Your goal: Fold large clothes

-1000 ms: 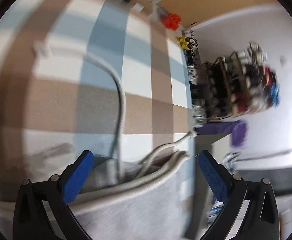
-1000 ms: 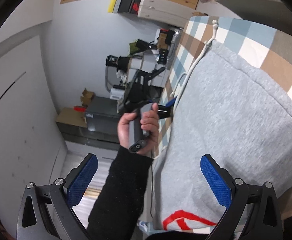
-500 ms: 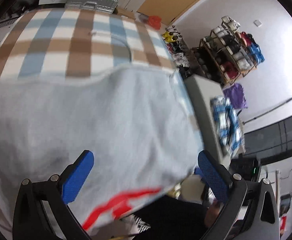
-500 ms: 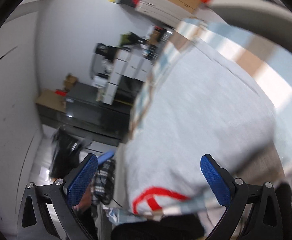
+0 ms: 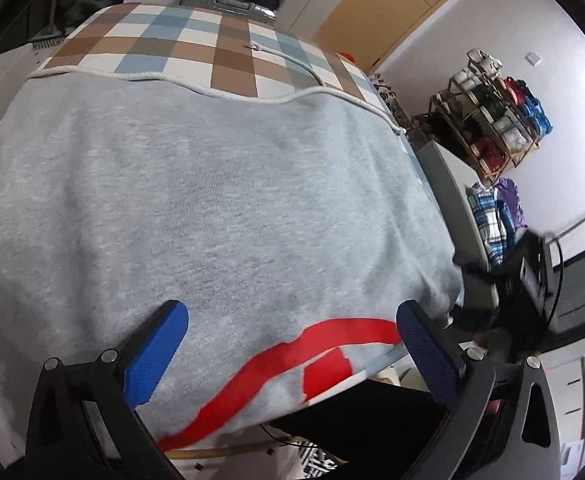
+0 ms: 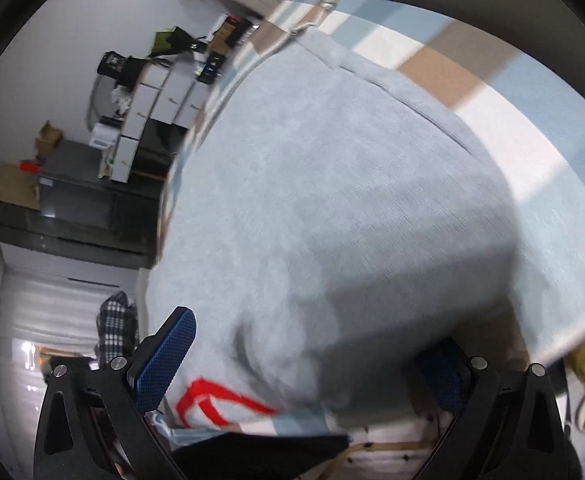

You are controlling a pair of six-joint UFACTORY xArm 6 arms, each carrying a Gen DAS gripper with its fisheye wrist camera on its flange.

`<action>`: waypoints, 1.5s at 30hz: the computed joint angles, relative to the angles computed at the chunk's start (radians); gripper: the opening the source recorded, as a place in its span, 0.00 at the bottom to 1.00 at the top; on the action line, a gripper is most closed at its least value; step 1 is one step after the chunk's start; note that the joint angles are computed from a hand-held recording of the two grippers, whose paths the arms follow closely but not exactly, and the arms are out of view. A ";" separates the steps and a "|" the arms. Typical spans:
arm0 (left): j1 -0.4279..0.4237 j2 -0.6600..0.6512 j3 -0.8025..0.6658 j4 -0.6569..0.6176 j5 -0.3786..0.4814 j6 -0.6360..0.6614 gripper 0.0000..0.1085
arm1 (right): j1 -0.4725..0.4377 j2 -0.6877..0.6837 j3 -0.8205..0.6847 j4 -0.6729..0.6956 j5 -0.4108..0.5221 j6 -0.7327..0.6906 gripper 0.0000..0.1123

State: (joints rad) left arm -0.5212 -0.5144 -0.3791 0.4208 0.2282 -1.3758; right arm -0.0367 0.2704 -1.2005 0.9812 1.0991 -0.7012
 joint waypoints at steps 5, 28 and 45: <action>0.009 0.015 -0.003 0.098 -0.026 -0.034 0.93 | 0.029 0.052 -0.060 0.044 -0.036 0.037 0.92; -0.069 0.150 -0.172 0.344 0.323 -0.087 0.93 | 0.149 -0.164 0.159 0.163 -0.396 -0.385 0.25; -0.174 -0.387 0.106 0.181 0.406 -0.290 0.88 | 0.125 -0.112 0.129 0.127 -0.337 -0.396 0.26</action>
